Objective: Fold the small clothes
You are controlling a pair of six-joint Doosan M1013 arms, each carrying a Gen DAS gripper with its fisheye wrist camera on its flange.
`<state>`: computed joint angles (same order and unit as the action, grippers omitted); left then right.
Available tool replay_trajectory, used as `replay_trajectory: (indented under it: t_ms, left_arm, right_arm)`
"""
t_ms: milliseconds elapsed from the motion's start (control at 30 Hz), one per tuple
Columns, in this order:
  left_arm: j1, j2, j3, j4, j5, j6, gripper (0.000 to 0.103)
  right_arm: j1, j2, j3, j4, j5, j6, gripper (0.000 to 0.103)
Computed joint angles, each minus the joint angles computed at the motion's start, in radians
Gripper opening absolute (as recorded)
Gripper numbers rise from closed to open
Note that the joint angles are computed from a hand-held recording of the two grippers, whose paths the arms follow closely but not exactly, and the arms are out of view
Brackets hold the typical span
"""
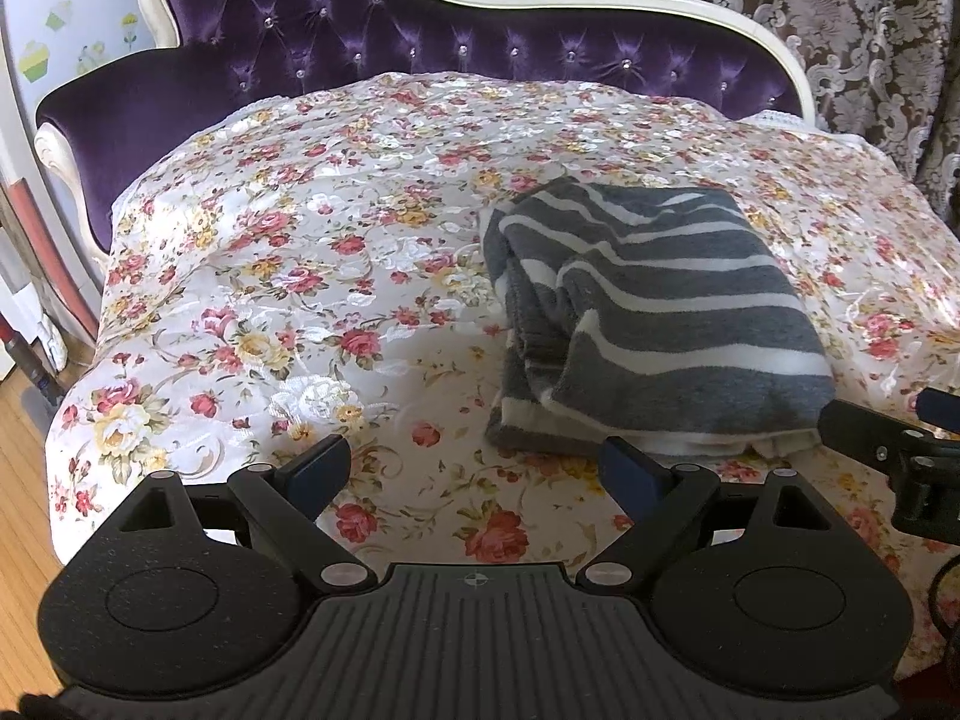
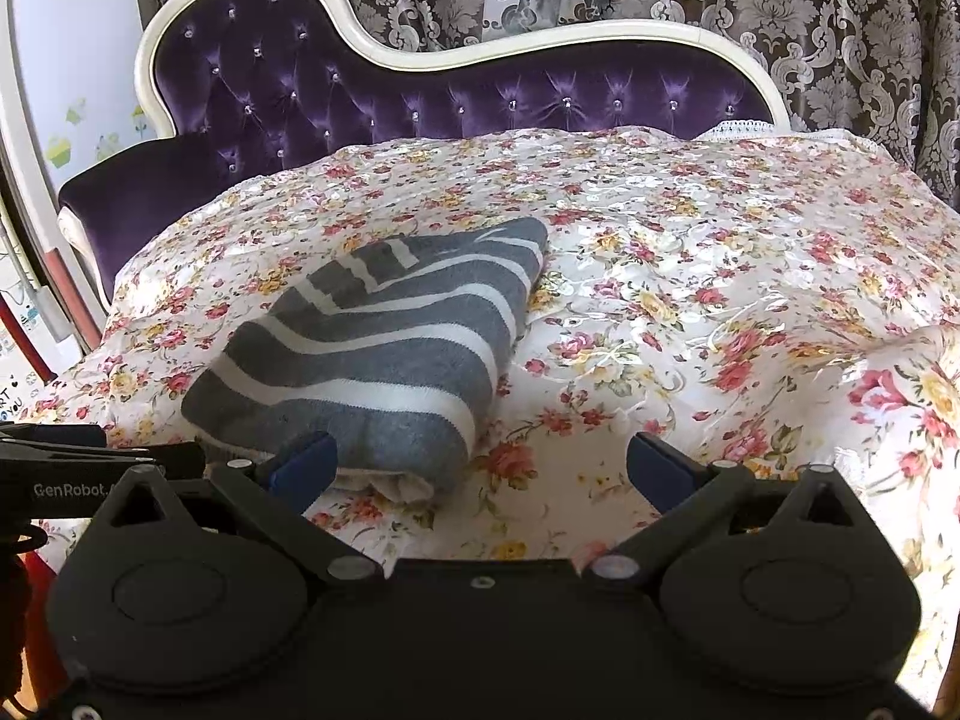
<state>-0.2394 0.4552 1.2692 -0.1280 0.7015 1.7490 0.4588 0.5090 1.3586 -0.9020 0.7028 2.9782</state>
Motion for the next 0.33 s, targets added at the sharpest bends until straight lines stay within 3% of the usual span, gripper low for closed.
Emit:
replay_trajectory:
  t_ms: [333]
  left_arm:
    - [0.0,0.002,-0.005,-0.003,0.01,0.002,0.09]
  right_arm:
    - [0.0,0.002,-0.003,0.005,-0.003,-0.003,0.102]
